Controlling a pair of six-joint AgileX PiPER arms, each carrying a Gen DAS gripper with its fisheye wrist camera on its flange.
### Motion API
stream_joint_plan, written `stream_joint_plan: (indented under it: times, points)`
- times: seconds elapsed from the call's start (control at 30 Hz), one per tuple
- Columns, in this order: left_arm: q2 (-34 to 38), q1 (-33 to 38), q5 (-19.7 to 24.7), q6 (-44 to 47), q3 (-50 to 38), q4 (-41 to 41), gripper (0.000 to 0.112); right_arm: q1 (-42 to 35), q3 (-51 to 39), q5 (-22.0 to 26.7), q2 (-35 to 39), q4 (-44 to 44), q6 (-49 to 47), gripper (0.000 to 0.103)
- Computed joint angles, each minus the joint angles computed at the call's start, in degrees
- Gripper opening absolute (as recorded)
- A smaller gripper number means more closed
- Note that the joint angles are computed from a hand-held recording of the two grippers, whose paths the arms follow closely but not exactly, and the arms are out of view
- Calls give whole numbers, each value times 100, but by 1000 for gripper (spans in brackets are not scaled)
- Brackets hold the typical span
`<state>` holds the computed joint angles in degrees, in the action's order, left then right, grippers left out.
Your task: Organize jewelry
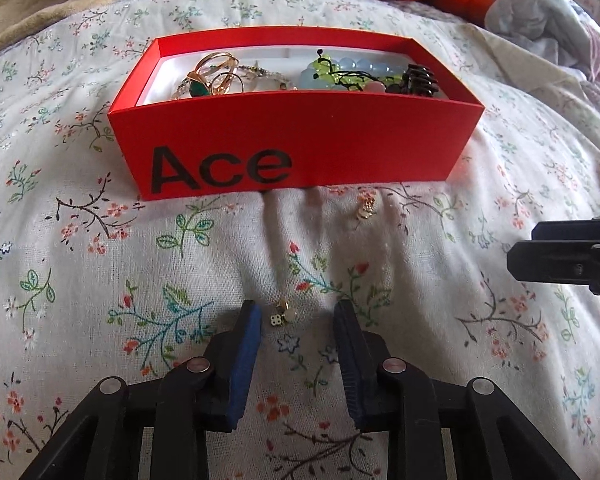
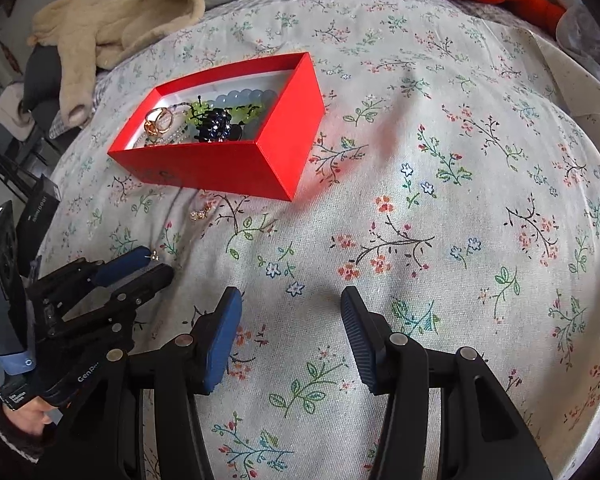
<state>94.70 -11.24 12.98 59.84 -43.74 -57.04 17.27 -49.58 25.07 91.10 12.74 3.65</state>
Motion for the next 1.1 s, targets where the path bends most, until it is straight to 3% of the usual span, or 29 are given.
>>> stream_joint_plan:
  times: [0.3, 0.47, 0.63, 0.8, 1.1]
  points:
    - [-55, -107, -250, -172, 84, 116, 17, -139, 78, -7, -23, 94, -106, 55]
    - [-67, -50, -169, 72, 85, -133, 9, -73, 97, -59, -54, -6, 7, 54]
    - [-87, 95, -37, 700, 117, -723, 8, 100, 141, -335, -64, -133, 161, 54]
    - [-130, 218, 44, 803, 119, -703, 8, 445, 124, -784, 24, -444, 519, 54]
    - [-277, 804, 436, 1376, 190, -855, 8, 1149, -224, -1270, 660, -2873, 2953, 54]
